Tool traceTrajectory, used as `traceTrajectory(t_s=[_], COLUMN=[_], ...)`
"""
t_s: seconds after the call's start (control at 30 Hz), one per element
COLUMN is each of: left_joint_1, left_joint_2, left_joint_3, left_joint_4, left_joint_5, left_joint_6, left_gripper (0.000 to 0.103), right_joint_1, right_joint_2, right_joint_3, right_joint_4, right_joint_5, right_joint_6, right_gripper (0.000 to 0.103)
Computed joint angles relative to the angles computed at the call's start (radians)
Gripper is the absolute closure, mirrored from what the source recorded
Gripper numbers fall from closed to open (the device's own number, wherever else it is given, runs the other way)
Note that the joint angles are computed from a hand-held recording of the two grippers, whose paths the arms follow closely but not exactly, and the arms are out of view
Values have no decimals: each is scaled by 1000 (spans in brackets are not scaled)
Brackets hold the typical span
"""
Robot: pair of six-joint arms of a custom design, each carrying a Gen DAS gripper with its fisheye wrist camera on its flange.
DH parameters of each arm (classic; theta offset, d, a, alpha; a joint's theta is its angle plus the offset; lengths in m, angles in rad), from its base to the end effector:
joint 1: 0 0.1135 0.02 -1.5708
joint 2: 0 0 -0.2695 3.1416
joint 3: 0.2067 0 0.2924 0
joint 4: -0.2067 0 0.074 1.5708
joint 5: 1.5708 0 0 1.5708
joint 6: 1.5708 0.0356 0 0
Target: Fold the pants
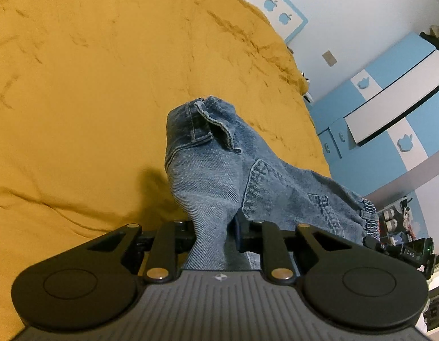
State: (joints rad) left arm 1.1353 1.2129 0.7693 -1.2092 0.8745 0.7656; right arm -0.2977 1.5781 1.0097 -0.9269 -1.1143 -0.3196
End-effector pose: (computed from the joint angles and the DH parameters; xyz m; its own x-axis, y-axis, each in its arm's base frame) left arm 0.1099 0.1715 0.2008 -0.7245 -0.5035 -0.4708 -0.1470 0.7802 -0.6080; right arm 0.2983 -0.0581 0.1901 -0.9253 0.1390 -0.3528 -0.2382 0.5108 0.8260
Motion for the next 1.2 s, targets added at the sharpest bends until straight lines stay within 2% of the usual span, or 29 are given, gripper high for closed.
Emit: traceTrajectory(t_s=[0.13, 0.23, 0.4, 0.57, 0.7, 0.83, 1.03, 1.2], left_joint_1=[99, 150, 192, 207, 208, 198, 158, 163], left_joint_2=[79, 142, 242, 368, 478, 589, 735, 838], left_joint_3=[144, 246, 363, 444, 501, 550, 573, 623], left_joint_4=[-111, -134, -89, -3, 63, 130, 256, 268], left_joint_5=[-28, -54, -84, -96, -101, -99, -115, -119], left_joint_6=[134, 180, 193, 157, 130, 95, 49, 84], left_gripper=[80, 80, 80, 80, 80, 80, 80, 76], right_joint_1=[98, 209, 424, 601, 692, 739, 760, 744], right_joint_2=[-87, -149, -164, -19, 141, 313, 527, 661], right_joint_3=[-48, -112, -205, -175, -87, 37, 192, 249], right_joint_4=[107, 288, 691, 969, 1087, 1139, 1138, 1150], right_joint_5=[-15, -10, 62, 160, 214, 240, 263, 247], right_joint_6=[163, 370, 735, 944, 1016, 1041, 1042, 1059], right_gripper=[68, 68, 68, 68, 68, 68, 68, 68])
